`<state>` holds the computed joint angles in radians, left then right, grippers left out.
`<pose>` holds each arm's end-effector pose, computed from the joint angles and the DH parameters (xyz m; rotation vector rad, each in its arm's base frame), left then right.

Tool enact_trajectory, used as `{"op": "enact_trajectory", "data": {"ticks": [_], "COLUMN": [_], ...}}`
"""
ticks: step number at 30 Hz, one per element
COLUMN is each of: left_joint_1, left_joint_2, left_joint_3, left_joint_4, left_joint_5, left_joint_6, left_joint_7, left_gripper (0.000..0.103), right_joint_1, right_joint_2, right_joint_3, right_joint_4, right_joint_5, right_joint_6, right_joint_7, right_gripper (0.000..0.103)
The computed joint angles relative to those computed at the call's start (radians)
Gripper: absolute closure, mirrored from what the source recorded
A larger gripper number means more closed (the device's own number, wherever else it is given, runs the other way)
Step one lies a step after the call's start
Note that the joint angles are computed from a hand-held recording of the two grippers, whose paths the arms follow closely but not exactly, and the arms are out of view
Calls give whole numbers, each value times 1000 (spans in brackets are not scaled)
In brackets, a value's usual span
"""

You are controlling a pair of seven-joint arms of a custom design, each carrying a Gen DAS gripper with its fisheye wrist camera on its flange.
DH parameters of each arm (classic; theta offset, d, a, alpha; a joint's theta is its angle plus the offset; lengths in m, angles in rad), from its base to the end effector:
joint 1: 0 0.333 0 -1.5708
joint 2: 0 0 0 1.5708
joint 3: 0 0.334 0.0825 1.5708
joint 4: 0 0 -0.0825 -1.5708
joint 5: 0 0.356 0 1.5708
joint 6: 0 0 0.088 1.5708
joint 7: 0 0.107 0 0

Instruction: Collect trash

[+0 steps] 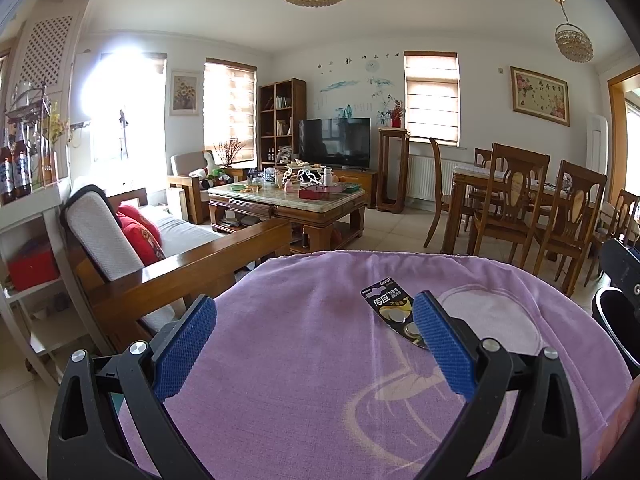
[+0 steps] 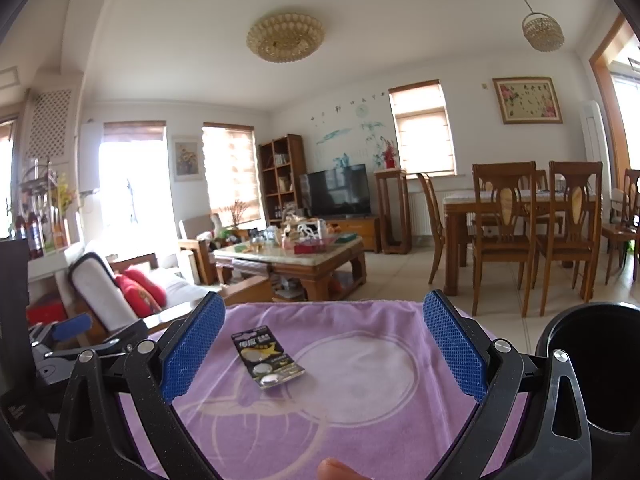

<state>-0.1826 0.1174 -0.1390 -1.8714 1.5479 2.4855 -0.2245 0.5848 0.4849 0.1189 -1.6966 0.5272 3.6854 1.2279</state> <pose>0.5750 -0.1923 0.5305 -1.6526 1.1326 -0.7810 0.5648 0.3676 0.5176 -1.4150 1.0527 -0.7369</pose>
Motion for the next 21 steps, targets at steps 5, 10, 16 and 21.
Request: {"op": "enact_trajectory", "data": {"ticks": [5,10,16,21], "left_joint_1": [-1,-2,-1,1], "left_joint_2": [0,-1,-1,-8], "left_joint_3": [0,1,-2,-2], "left_joint_4": [0,-2,-2,-9], "left_joint_5": [-3,9,-3,-17], "left_joint_6": [-4,-7,-5,8], "left_joint_7": [1,-8,-3,-12], "left_gripper": [5,5,5,5], "right_joint_1": [0,1,5,5], "right_joint_2": [0,0,3,3], "right_joint_3": [0,-2,-5,-5], "right_joint_4": [0,0,5,5], "right_joint_5": [-1,1,7,8], "right_joint_6": [0,-2,-4,-4], "right_joint_7": [1,0,-6,-7], "right_gripper": [5,5,5,5]}}
